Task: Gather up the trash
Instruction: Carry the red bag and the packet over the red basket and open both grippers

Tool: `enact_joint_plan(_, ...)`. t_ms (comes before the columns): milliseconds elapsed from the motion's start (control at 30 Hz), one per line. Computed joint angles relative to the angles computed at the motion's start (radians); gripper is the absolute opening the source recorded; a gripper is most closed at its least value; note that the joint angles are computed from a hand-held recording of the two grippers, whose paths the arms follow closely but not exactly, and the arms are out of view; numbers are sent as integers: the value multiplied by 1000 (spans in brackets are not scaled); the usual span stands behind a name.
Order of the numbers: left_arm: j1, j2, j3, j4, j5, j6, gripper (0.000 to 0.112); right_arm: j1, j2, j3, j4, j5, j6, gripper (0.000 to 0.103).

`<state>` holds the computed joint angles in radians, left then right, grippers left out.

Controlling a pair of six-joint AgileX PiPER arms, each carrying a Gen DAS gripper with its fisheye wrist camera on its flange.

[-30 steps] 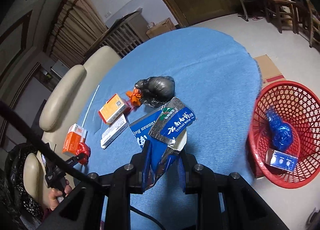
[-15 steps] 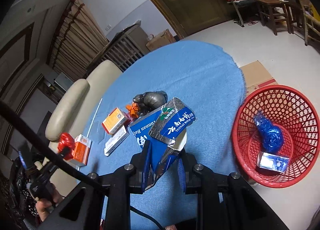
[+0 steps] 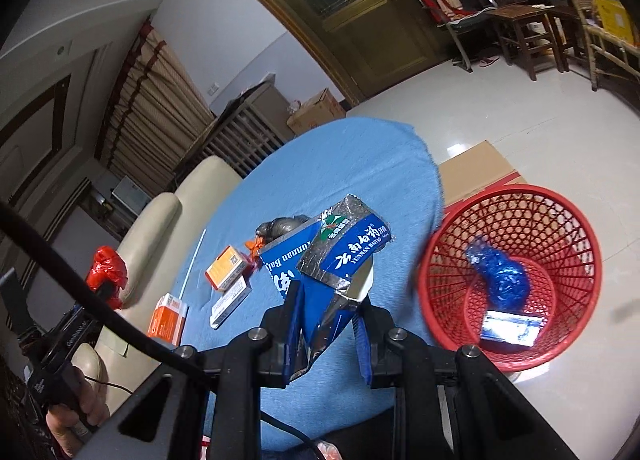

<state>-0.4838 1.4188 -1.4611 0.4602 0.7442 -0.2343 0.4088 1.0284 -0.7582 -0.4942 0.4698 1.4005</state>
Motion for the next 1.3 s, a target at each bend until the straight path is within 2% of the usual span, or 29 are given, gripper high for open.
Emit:
enact_joint_plan(300,-122,6,-27,49,46,-37,39,-43,-122,73,8,24,-11,25)
enact_joint_plan(667,-226,27,-39,99,75,-66,39,-185,-203,133,209,-9,-219,25)
enact_joint_plan(1300,-305,57,-65,109,108,-44,39,-319,-292,187,393,0,-400,25)
